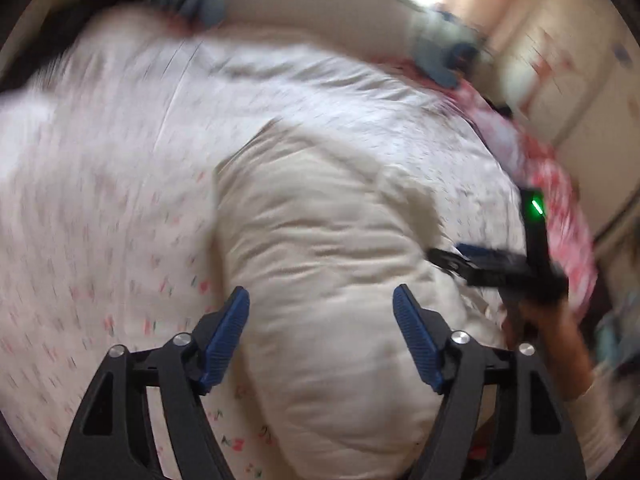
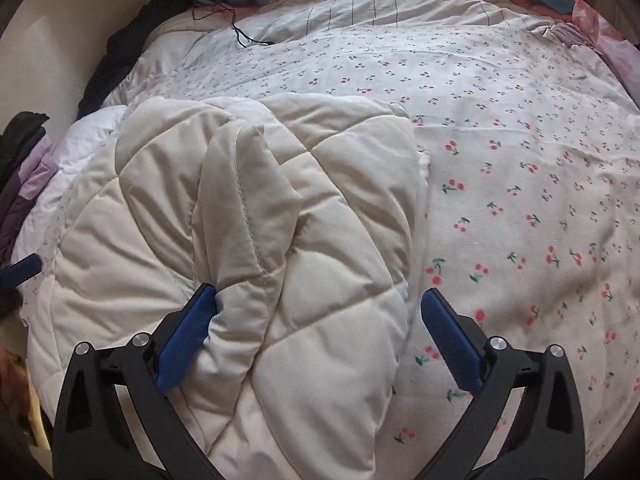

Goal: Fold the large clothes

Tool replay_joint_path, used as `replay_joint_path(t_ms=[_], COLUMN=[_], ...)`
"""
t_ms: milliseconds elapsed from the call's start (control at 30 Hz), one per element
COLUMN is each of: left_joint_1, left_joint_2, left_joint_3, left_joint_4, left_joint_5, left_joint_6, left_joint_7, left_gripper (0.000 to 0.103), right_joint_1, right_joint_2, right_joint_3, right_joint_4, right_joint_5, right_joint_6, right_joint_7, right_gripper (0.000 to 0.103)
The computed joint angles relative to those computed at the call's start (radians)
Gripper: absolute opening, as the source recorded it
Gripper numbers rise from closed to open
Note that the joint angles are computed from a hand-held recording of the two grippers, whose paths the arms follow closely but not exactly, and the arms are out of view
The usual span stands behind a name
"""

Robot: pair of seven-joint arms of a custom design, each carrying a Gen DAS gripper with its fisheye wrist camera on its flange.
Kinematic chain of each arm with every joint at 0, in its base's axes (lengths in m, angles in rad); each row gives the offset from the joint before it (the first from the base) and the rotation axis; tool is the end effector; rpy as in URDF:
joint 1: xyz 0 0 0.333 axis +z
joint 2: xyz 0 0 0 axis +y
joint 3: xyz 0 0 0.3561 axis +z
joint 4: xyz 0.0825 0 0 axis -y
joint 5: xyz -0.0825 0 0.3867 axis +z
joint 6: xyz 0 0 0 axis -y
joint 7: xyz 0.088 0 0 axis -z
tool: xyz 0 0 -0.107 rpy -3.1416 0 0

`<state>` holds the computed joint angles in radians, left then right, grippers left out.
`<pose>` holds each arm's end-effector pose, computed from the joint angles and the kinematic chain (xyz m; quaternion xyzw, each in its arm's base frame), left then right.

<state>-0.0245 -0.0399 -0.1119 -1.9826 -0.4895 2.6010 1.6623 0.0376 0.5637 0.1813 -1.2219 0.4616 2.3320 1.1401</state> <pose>0.5884 -0.0722 0.5953 -0.6933 0.6223 -0.3534 0.0845 0.7732 0.1360 0.5497 -0.7689 0.5288 -0.0522 0.3556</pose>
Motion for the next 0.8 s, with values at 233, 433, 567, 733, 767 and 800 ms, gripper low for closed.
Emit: replay_joint_path(t_ms=[233,433,567,733,767,800], left_joint_1=[0.063,0.019,0.024,0.058,0.055,0.052], left_joint_2=[0.14,0.059,-0.048,-0.051,-0.052,-0.052], left_joint_3=[0.006,-0.026,-0.002,0.023,0.022,0.016], left_joint_4=[0.048,0.027,-0.021,-0.087,-0.099,-0.105], left_joint_5=[-0.564,-0.382,-0.083,0.079,0.076,0.097], left_joint_6=[-0.235,-0.089,-0.066,-0.142,-0.119,-0.098], left_joint_7=[0.225,0.256,0.127,-0.028,-0.033,-0.053], left_gripper=[0.097,0.088,0.088,0.09,0.092,0.092], right_joint_1=[-0.08,-0.13,-0.094,0.023,0.026,0.038], right_joint_2=[-0.009,-0.037,-0.018,-0.035,-0.047,-0.077], right_joint_3=[0.069,0.147,0.159,0.054,0.042,0.023], right_joint_4=[-0.099,-0.19,-0.147,-0.141,-0.148,-0.174], right_joint_5=[0.218,0.555,0.625,0.41,0.383,0.342], right_joint_6=[0.021,0.071,-0.022,-0.013,-0.013,0.019], right_joint_7=[0.024,-0.164,-0.232,-0.19,-0.171,-0.157], right_gripper=[0.097,0.097,0.097,0.097,0.097,0.097])
